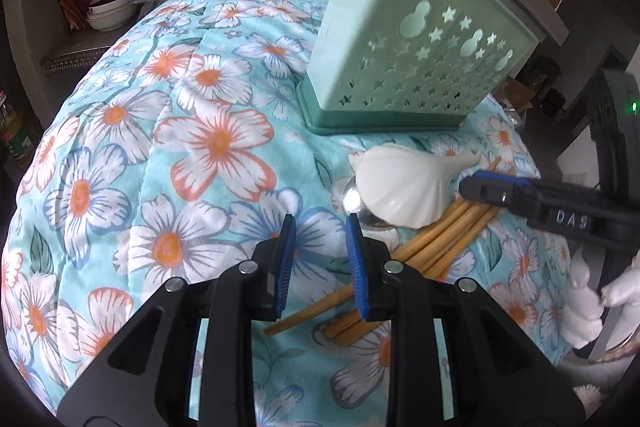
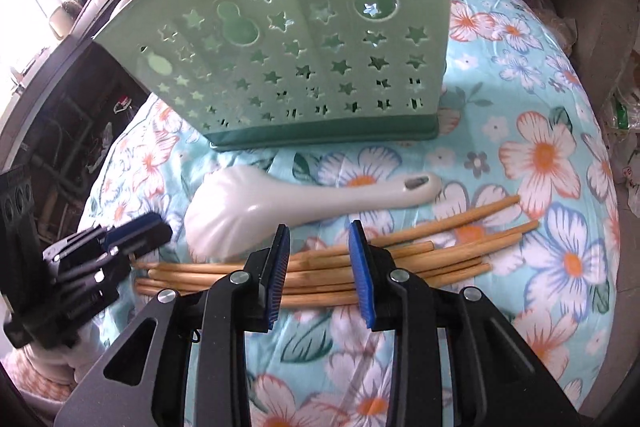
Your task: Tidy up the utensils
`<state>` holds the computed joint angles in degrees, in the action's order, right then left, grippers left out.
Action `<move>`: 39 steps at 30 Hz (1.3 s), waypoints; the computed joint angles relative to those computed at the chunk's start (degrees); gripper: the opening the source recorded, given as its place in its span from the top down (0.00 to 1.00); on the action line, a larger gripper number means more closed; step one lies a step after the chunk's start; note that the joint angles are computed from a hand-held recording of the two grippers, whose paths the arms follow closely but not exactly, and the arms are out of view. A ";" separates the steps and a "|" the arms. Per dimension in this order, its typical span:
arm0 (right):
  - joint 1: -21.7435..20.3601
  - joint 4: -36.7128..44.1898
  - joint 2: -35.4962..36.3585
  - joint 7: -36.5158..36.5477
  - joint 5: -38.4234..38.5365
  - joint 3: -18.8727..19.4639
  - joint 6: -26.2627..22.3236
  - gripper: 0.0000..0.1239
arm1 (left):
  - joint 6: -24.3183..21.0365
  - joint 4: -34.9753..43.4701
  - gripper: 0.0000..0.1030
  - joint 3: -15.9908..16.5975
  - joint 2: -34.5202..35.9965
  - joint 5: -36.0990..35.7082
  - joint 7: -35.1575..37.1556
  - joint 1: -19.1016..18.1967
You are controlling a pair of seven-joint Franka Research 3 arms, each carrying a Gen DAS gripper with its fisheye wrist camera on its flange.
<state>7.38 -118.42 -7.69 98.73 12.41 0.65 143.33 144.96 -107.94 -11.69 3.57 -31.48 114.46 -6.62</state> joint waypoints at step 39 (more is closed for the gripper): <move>-2.18 10.07 5.39 -12.68 12.42 -2.11 -10.42 0.70 | -14.92 3.61 0.75 -0.38 2.02 -14.30 7.33 2.32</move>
<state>5.20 -108.35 -2.30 86.05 24.83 -1.46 132.92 130.03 -104.33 -12.07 5.59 -45.78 121.79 -4.29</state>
